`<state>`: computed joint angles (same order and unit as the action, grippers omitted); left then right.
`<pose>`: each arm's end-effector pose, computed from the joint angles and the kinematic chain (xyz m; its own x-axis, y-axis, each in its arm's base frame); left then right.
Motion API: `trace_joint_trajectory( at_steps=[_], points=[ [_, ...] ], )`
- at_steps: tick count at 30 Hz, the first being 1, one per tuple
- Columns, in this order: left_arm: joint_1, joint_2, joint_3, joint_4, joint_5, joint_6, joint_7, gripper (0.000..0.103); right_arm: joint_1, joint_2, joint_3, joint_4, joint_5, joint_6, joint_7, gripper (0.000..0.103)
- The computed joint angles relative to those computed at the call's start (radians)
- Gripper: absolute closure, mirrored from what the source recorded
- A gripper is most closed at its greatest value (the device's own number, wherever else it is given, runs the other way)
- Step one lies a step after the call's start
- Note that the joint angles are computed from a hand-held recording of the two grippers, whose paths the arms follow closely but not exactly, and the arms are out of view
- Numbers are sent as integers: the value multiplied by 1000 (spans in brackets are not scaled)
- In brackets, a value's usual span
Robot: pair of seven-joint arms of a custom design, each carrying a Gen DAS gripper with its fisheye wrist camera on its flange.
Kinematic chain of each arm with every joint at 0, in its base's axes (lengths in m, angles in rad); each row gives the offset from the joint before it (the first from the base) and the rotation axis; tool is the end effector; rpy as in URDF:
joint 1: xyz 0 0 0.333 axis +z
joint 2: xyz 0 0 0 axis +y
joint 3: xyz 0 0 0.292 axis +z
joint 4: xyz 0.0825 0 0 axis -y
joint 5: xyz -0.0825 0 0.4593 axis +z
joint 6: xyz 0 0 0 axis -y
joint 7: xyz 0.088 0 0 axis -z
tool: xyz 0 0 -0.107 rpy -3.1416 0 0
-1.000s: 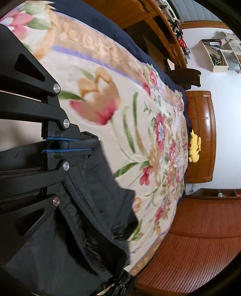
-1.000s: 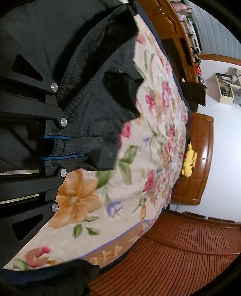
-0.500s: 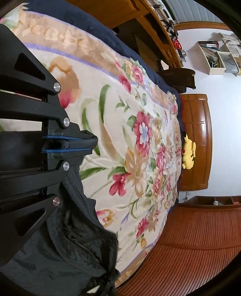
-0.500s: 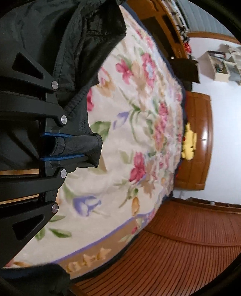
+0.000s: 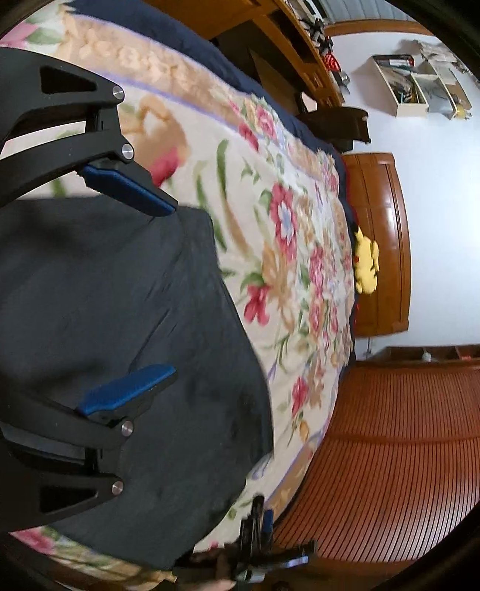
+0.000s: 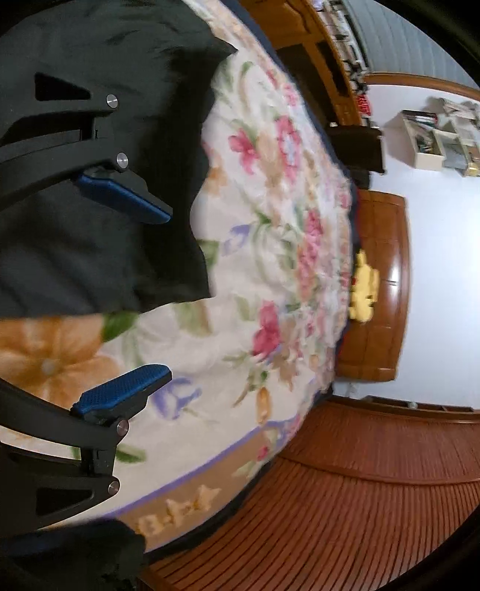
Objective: Fold large clothes
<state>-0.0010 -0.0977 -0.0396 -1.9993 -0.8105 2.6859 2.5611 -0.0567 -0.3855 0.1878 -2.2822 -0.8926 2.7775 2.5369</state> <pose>0.6499 -0.0039 0.5376 -0.4240 -0.9057 0.0025 -0.5260 0.2440 -0.8148 0.5531 0.1150 0.5435 -0.1765 -0.9763 0.1250 -0.5103 -0.0178 -0.8598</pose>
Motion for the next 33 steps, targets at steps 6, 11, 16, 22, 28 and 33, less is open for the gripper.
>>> trace_joint_trajectory(
  at_steps=[6,11,16,22,28,33],
  points=[
    [-33,-81,10,-110,-61,-40,45,20,90,59,-92,9,271,-14,-220,23],
    [-59,-102,22,-154,-70,-44,60,20,102,113,-113,52,385,-51,-293,26],
    [-72,-106,35,-169,-103,-33,98,20,145,132,-158,55,545,-20,-435,58],
    [-66,-93,31,-166,-96,-40,89,20,5,83,-9,52,215,-46,-206,96],
    [-57,-73,17,-159,-49,-35,52,20,60,91,-37,89,171,-167,-151,89],
    [-61,-80,18,-167,-64,-16,74,20,89,16,-22,48,103,-168,-98,46]
  ],
)
